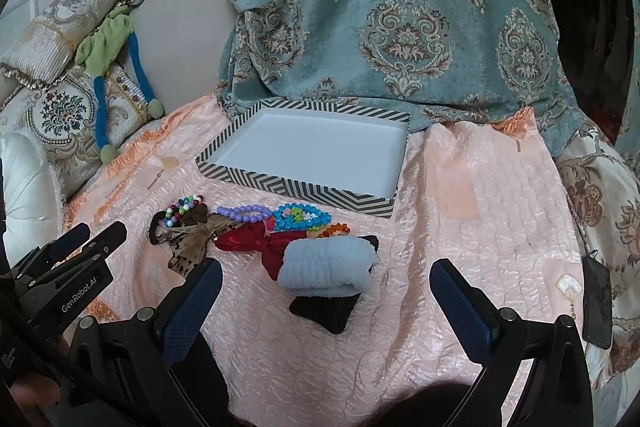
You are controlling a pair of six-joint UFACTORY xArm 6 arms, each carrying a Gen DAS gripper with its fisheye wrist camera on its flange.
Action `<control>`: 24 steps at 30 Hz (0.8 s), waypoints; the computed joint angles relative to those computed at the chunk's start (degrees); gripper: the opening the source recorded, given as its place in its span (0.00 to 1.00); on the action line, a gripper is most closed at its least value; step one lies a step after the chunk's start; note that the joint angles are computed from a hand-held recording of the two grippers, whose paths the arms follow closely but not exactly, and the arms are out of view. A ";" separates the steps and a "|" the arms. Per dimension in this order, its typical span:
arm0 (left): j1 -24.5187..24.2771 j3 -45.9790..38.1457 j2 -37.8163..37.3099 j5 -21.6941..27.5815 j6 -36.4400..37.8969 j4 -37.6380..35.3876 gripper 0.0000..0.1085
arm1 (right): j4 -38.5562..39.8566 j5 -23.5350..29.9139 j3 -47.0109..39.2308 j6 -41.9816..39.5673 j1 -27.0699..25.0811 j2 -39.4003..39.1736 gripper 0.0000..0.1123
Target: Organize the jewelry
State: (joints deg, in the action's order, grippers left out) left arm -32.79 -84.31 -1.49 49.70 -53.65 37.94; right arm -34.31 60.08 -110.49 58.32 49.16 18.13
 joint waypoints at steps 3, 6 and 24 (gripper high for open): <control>-0.09 0.03 -0.04 0.16 -0.01 0.23 0.54 | 0.07 0.01 0.15 -0.07 -0.02 -0.08 0.92; -0.13 -0.03 -0.07 0.31 -0.19 0.38 0.54 | 0.03 0.14 0.08 0.00 0.04 -0.05 0.92; -0.31 -0.25 -0.02 1.20 0.14 0.44 0.54 | 0.82 -1.20 2.01 0.01 -0.24 -1.14 0.92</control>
State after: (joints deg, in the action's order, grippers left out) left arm -33.10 -84.56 -1.51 50.90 -53.51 38.37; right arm -33.49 58.87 -108.48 58.33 48.92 16.99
